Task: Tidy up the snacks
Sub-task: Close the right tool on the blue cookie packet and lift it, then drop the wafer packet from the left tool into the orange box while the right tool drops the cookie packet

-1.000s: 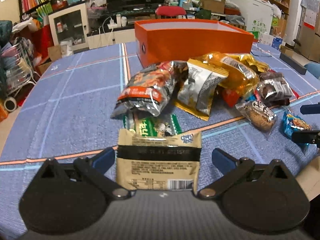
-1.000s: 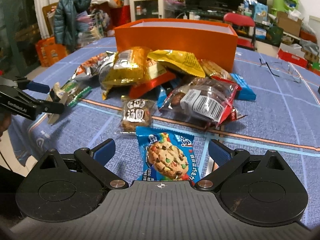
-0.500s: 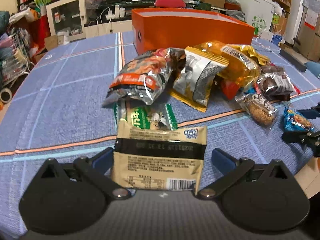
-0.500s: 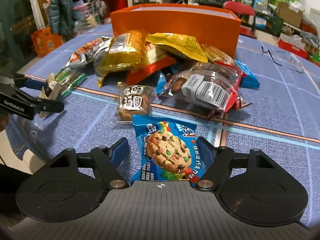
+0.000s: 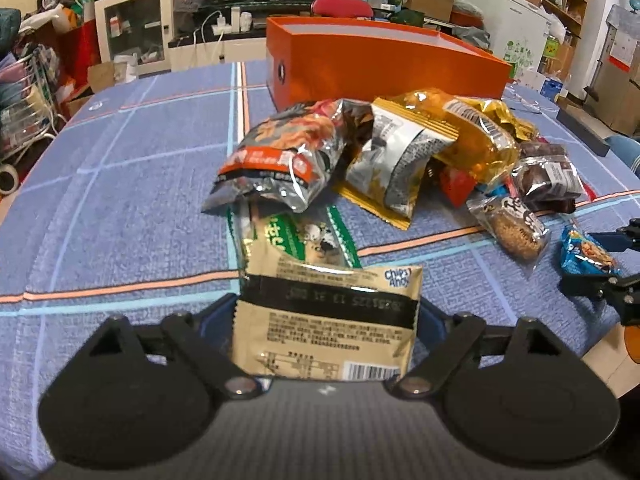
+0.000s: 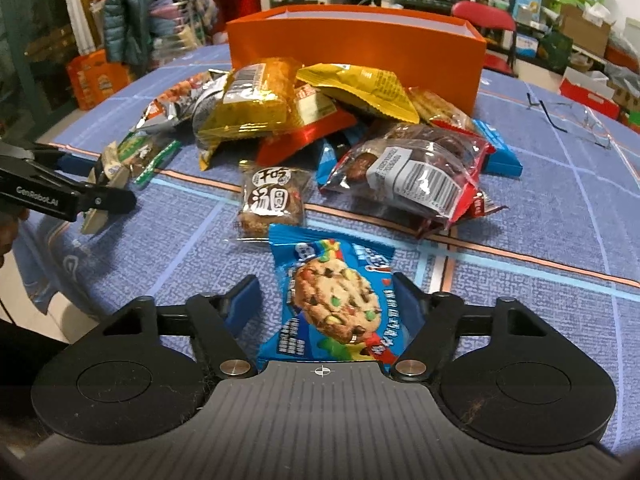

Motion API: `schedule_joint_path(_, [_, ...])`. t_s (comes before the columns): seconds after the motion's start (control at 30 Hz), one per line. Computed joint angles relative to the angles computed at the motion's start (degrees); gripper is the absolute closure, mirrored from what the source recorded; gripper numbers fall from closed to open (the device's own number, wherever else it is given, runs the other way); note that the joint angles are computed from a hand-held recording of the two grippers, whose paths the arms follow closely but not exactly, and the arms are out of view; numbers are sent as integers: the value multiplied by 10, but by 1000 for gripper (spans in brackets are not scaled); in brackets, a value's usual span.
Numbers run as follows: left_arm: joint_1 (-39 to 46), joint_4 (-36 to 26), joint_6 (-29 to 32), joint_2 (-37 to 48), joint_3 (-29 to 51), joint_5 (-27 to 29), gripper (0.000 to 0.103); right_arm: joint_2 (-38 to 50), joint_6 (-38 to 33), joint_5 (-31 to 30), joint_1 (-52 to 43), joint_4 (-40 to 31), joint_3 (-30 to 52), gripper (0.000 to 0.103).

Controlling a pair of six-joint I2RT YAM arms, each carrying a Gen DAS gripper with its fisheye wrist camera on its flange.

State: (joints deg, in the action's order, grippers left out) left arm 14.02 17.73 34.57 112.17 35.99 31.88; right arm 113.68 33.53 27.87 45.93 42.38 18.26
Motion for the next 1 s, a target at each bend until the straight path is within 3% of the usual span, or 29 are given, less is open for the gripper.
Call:
schedule_joint_path(0.07, [1, -5, -3, -4, 0, 0, 21, -7, 2, -2, -3, 4, -6, 60])
schedule_joint_path(0.3, [-7, 14, 1, -22, -20, -9, 27, -6, -6, -9, 0, 12, -8, 67])
schedule_joint_path(0.6, [-1, 0, 2, -52, -32, 5, 31, -8, -4, -12, 0, 21, -9, 68])
schedule_joint_path(0.83, [1, 14, -5, -74, -50, 5, 31, -18, -16, 18, 15, 12, -7, 68])
schedule_joint_path(1.0, [10, 5, -21, -120, -73, 24, 31, -45, -30, 75, 49, -16, -7, 68])
